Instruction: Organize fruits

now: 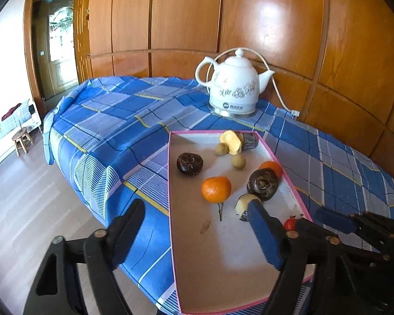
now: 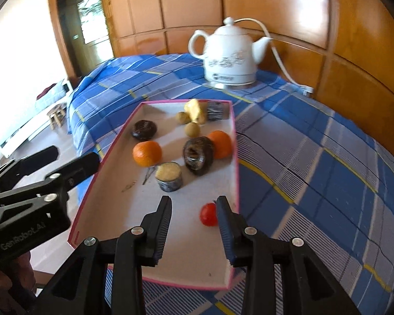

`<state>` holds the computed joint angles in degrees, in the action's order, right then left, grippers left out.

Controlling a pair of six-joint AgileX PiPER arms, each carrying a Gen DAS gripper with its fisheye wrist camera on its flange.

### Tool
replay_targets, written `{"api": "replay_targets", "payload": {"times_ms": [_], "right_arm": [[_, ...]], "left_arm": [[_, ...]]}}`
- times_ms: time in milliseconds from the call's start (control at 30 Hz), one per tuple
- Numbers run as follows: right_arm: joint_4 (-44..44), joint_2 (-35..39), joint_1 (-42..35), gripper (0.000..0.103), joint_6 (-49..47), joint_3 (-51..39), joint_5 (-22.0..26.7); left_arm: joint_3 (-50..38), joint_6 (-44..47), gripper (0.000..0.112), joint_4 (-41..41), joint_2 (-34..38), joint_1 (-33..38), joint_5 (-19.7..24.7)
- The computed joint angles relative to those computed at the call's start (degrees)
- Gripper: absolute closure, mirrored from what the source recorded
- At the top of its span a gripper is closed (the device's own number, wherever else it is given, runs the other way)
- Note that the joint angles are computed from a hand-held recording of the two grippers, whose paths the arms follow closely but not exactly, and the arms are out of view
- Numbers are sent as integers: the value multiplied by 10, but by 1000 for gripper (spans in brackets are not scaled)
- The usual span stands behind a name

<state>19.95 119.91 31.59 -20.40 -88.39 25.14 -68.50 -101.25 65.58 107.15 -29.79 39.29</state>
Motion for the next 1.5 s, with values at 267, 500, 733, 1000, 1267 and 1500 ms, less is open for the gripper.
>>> {"api": "replay_targets", "payload": {"times_ms": [267, 500, 733, 1000, 1267, 1500], "right_arm": [[-50, -19, 0, 68, 60, 32, -27], [-65, -33, 2, 68, 76, 51, -43], [-71, -38, 2, 68, 85, 58, -49], [-69, -38, 1, 68, 81, 58, -48], [-71, -38, 3, 68, 82, 60, -53], [-76, -41, 6, 68, 84, 64, -58]], "left_arm": [[5, -33, 11, 28, -6, -26, 30], [2, -32, 10, 24, -6, -33, 52], [1, -36, 10, 31, -6, -39, 61], [-3, -35, 10, 29, -3, -42, 72], [-3, -39, 10, 30, -3, -42, 69], [1, -48, 10, 35, -5, -44, 69]]}}
